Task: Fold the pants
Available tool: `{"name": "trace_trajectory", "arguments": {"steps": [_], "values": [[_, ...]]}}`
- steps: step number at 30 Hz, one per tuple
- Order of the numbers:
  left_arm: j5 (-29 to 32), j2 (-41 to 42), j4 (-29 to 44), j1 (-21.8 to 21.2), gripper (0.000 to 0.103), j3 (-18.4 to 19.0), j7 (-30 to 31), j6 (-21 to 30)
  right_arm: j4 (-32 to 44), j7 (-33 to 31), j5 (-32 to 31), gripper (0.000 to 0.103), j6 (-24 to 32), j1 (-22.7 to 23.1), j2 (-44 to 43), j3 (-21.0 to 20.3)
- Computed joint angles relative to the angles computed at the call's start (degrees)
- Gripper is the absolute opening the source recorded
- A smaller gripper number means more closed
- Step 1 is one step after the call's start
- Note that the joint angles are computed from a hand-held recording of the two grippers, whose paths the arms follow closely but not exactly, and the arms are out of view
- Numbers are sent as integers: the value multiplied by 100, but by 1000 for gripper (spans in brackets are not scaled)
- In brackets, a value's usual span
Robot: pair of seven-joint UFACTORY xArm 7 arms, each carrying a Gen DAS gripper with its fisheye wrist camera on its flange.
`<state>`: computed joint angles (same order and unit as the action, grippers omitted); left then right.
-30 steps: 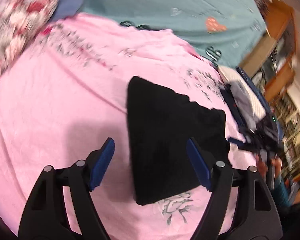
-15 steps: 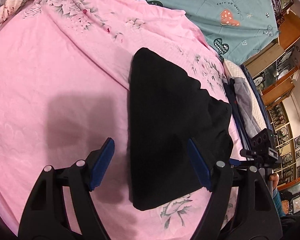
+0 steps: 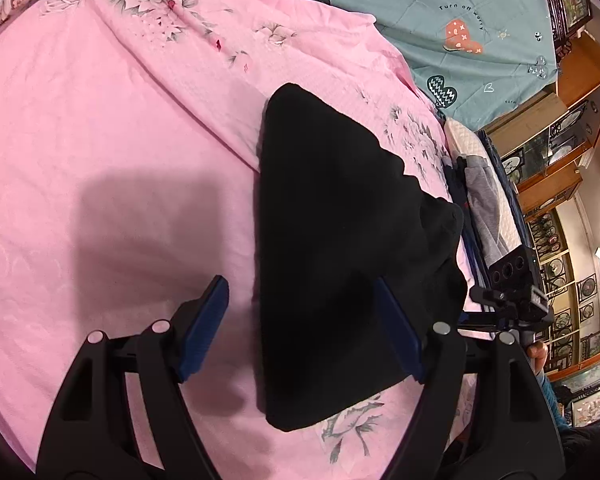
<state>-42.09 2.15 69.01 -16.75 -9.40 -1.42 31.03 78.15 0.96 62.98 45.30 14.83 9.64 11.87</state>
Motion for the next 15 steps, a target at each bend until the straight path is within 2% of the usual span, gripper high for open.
{"name": "trace_trajectory", "arguments": {"steps": [1, 2, 3, 4, 5, 10, 14, 15], "values": [[-60, -2, -4, 6, 77, 2, 35, 4, 31, -29, -91, 75, 9, 14, 18, 1], [-158, -7, -14, 18, 77, 6, 101, 24, 46, -49, -209, 54, 34, 25, 24, -2], [-321, -11, -24, 41, 77, 17, 184, 87, -1, 4, -334, 41, 67, 128, 7, -126], [-401, -4, -23, 59, 77, 30, 213, 140, -82, -91, -219, 30, 71, -8, -7, -10], [-505, -1, -28, 80, 78, 42, 246, 204, -201, -325, -3, 25, 33, -48, -59, 2], [-1397, 170, 139, 186, 78, 35, 677, 690, -517, -1056, 506, 21, -325, -17, -399, -53], [-1704, 466, 392, 176, 78, -64, 797, 887, -559, -978, 425, 21, -248, -19, -360, -153], [-1720, 520, 433, 161, 78, -95, 806, 796, -549, -945, 413, 21, -239, -17, -317, -157]]}}
